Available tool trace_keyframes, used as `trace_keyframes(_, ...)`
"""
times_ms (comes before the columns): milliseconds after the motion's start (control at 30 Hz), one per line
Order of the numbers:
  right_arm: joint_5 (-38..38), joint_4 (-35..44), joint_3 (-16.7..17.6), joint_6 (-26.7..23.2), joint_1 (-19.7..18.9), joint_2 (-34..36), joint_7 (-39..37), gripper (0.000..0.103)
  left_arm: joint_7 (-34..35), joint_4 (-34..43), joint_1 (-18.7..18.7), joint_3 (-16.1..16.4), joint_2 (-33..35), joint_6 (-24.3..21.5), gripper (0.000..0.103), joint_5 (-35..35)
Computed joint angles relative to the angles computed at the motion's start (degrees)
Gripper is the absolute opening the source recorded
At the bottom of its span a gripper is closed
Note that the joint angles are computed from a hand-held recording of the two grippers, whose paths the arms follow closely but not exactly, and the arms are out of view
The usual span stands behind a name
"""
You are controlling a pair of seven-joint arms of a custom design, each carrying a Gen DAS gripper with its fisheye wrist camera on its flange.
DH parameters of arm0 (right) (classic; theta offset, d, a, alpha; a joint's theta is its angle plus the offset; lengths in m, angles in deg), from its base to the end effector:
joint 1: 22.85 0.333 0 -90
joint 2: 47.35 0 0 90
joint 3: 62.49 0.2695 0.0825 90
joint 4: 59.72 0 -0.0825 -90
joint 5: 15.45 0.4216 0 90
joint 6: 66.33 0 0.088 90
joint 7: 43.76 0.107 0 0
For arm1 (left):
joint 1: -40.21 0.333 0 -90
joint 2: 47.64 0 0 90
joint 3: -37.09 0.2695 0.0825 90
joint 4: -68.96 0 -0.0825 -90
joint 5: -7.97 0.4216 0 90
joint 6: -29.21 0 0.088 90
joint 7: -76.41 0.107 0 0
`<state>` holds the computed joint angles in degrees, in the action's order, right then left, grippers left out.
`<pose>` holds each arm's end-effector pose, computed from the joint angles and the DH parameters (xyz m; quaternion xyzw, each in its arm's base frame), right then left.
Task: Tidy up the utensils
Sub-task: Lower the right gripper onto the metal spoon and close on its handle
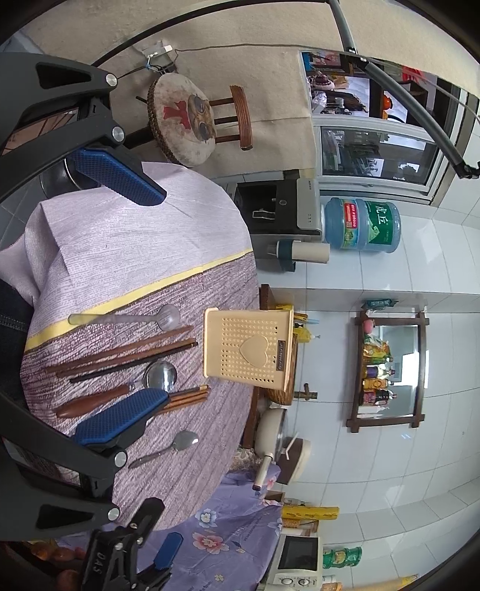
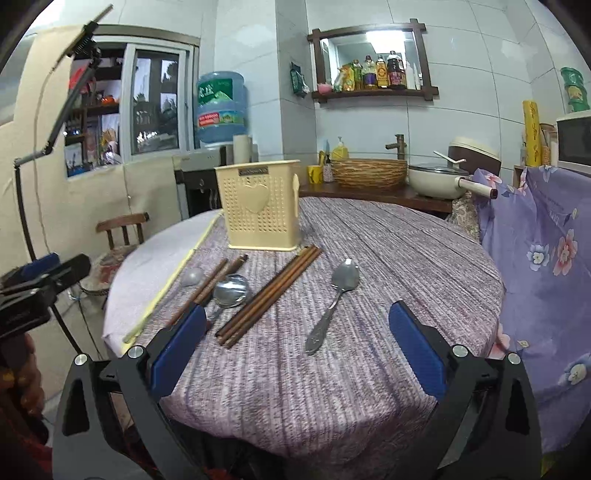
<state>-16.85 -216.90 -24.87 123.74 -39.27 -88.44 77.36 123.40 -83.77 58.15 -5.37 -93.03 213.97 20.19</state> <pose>0.4192 0.1675 0.4710 -0.5818 0.5810 -0.3697 0.4329 0.4069 -0.2236 0.4954 -0.5532 0.5978 -0.4304 0.3891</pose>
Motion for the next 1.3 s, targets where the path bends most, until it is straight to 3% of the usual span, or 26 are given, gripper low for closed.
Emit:
trace_keyframes(133,-2.02,4.28,0.53,-4.96,-3.62,2.71,0.01,0.098,1.54,2.98,-1.52,3.05,4.32,-3.84,0.098,1.12)
trace_keyframes(233,-4.72,8.5,-5.01,-9.61,-1.01,8.2,-1.55,0.098,3.75,6.45,-5.25,7.77,10.07,-8.42,0.098,2.83)
trace_keyframes(333,-7.01,12.13,-5.48,-15.07,-2.19,10.99,-0.12,0.098,5.95,10.22,-8.34,11.48,15.02,-13.7,0.097,4.47)
trace_keyframes(400,-7.92,15.34,-8.3,-18.58,-0.34,14.59,-1.55,0.098,6.66,12.48,-9.34,12.81,17.4,-16.22,0.095,5.92)
trace_keyframes(500,-11.87,19.37,-7.9,-23.4,-1.16,17.78,-0.4,0.098,7.26,15.77,-10.71,14.48,20.77,-18.99,0.093,8.2)
trace_keyframes(633,-13.18,23.3,-11.37,-27.25,2.93,22.44,-1.74,0.093,7.81,19.53,-13.16,16.64,24.61,-22.19,0.092,11.75)
trace_keyframes(867,-17.62,32.13,-14.13,-35.24,5.8,31.27,2.65,0.065,6.37,22.12,-17.75,22.07,27.7,-23.69,0.092,15.09)
trace_keyframes(1067,-19.95,37.95,-17.48,-39.78,9.55,36.36,4.95,0.06,7.85,23.93,-21.42,26.09,30.17,-24.47,0.092,13.64)
trace_keyframes(1300,-19.76,41.87,-22.31,-41.58,14.19,40.06,6.19,0.055,11.31,25.95,-23.77,27.66,32.58,-26.39,0.092,11.81)
